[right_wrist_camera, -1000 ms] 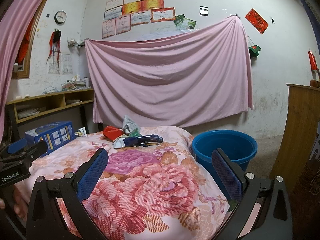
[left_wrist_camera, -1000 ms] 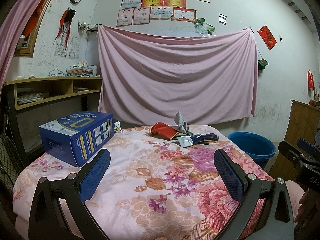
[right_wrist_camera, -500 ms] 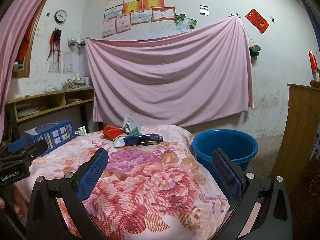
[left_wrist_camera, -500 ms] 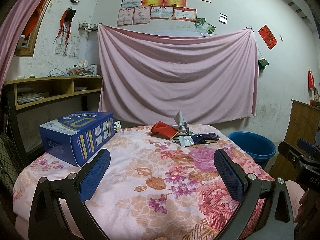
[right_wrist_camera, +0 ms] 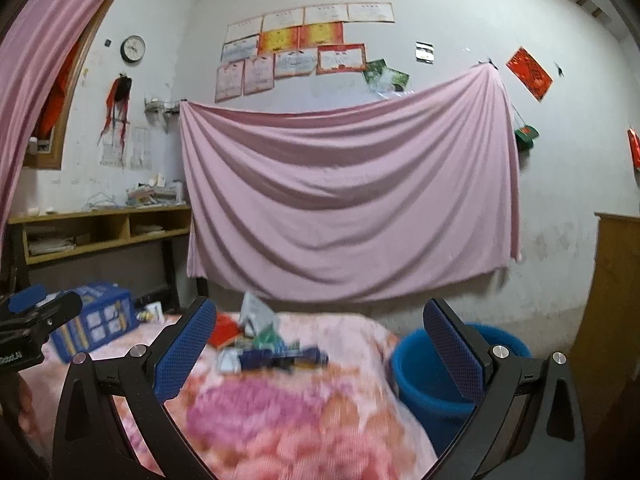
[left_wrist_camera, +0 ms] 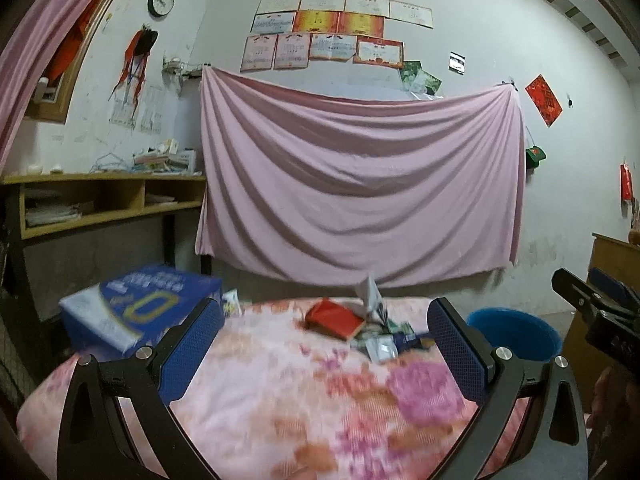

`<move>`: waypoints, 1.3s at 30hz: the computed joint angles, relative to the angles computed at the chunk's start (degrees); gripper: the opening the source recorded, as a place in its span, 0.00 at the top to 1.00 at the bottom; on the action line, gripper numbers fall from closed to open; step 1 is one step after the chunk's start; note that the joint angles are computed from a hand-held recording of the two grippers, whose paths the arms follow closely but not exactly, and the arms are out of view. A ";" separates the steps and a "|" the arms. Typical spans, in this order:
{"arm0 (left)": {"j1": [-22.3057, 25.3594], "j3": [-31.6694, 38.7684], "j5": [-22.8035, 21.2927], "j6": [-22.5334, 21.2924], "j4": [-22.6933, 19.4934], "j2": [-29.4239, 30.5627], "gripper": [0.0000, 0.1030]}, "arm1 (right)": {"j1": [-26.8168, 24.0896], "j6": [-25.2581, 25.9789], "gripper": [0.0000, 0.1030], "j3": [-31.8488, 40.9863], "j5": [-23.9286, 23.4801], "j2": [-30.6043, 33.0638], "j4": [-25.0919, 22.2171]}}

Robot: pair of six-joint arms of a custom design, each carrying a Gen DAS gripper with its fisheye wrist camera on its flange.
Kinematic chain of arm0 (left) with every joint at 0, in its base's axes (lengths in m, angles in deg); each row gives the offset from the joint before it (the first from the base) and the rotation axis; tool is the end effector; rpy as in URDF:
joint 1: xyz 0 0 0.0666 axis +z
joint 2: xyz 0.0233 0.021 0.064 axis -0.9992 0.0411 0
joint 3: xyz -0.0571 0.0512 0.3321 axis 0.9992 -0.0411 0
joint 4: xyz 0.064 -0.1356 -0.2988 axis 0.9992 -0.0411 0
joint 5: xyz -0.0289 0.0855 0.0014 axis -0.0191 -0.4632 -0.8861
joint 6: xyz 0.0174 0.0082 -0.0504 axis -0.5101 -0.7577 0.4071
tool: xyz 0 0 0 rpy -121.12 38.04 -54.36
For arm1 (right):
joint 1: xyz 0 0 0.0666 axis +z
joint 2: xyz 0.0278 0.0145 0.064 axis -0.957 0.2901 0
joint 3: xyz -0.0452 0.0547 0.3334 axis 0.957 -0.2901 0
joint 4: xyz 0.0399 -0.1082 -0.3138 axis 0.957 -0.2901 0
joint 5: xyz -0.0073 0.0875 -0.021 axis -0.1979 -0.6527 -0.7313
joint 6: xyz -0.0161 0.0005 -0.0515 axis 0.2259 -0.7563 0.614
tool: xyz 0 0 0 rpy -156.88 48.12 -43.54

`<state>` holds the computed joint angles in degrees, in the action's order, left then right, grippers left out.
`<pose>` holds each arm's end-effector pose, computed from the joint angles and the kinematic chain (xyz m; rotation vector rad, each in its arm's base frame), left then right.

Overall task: Collect trash
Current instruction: 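Grasp the red paper with the left tool while the right tool grasps grey tissue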

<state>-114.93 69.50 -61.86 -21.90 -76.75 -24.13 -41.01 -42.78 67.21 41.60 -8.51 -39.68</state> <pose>0.3103 -0.1385 0.3204 -0.1824 1.7176 0.0099 0.3444 0.2043 0.2863 -0.2481 1.6736 0.2043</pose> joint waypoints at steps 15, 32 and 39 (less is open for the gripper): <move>14.94 21.12 11.66 6.77 -9.00 19.41 0.02 | -5.30 0.31 0.00 31.87 -12.98 22.50 -16.23; 21.38 42.02 34.69 11.19 -33.43 36.18 0.46 | -6.05 0.77 0.38 70.41 -25.33 45.41 -54.82; 23.06 49.39 43.39 10.67 -40.83 41.48 0.58 | -6.68 -0.33 0.43 81.13 -30.00 52.03 -65.05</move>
<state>-91.86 118.89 -18.46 -11.23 -117.59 17.36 -47.69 -43.11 148.34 11.60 43.52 -104.73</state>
